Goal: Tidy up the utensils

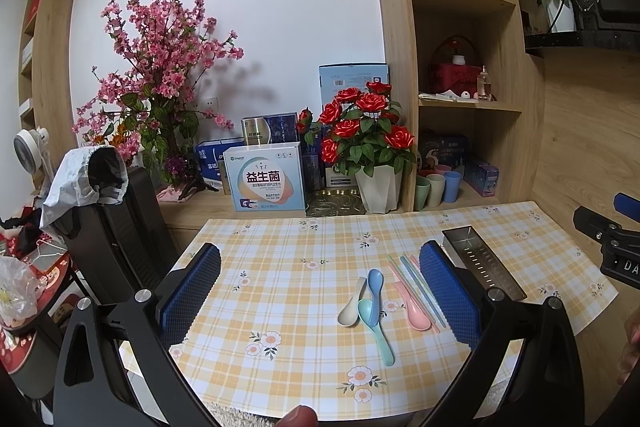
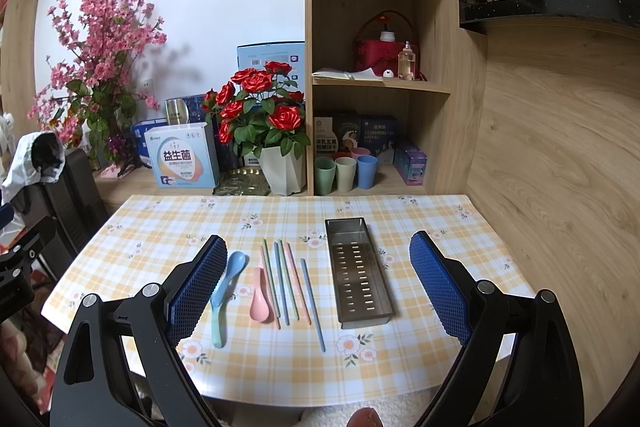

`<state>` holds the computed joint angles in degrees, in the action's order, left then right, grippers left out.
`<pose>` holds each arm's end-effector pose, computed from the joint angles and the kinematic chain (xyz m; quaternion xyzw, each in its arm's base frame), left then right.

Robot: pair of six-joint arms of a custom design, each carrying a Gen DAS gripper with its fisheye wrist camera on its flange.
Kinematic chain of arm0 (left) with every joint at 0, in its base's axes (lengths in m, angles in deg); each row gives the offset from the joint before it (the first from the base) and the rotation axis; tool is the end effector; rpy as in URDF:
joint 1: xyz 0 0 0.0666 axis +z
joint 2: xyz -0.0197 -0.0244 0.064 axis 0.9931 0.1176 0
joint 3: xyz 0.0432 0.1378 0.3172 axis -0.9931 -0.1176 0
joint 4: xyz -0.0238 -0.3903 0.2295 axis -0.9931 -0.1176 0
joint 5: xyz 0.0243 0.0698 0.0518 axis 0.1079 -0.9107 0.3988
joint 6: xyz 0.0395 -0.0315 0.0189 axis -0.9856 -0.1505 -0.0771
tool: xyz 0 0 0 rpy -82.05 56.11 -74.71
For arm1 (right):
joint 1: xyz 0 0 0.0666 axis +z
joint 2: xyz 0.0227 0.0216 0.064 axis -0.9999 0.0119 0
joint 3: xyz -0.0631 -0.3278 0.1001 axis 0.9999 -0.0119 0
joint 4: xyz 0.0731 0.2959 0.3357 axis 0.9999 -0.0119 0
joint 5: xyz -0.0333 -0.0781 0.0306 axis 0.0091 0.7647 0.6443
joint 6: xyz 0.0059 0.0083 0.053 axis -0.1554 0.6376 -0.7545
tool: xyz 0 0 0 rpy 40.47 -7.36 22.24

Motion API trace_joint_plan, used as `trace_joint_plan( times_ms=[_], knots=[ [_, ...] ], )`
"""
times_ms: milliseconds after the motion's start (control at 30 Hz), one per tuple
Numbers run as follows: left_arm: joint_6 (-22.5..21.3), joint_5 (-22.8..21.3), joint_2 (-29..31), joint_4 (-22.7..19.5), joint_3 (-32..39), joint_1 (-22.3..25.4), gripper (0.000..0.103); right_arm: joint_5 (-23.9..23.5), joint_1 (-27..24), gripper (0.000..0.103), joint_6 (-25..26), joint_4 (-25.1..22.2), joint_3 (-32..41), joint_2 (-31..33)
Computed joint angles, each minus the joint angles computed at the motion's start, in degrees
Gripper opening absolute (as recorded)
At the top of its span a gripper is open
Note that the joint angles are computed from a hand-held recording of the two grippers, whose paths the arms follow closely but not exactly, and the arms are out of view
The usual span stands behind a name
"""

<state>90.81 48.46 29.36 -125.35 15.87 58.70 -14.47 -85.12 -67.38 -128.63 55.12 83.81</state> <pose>0.5389 -0.2233 0.5610 -0.0717 0.8163 0.0991 0.5645 0.6028 0.0470 0.5698 -0.0574 0.8511 0.0550 0.5189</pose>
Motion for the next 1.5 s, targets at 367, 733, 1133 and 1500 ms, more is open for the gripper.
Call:
trace_joint_plan(
  times_ms=[367,733,1133,1500],
  knots=[
    [0.07,0.22,-0.23,0.01,-0.39,0.11,0.097,-0.02,-0.03,0.090,0.10,-0.14,0.19,0.13],
    [0.13,0.31,-0.27,0.00,-0.47,0.15,0.097,-0.10,-0.08,0.090,0.11,-0.30,0.46,0.30],
    [0.24,0.76,-1.10,0.90,-2.05,0.54,0.097,-0.40,-0.87,0.090,1.11,1.06,-0.15,1.01],
    [-0.95,11.03,2.99,0.94,1.04,6.86,0.097,-3.17,-1.08,0.090,-1.33,-1.21,11.79,11.30]
  ],
)
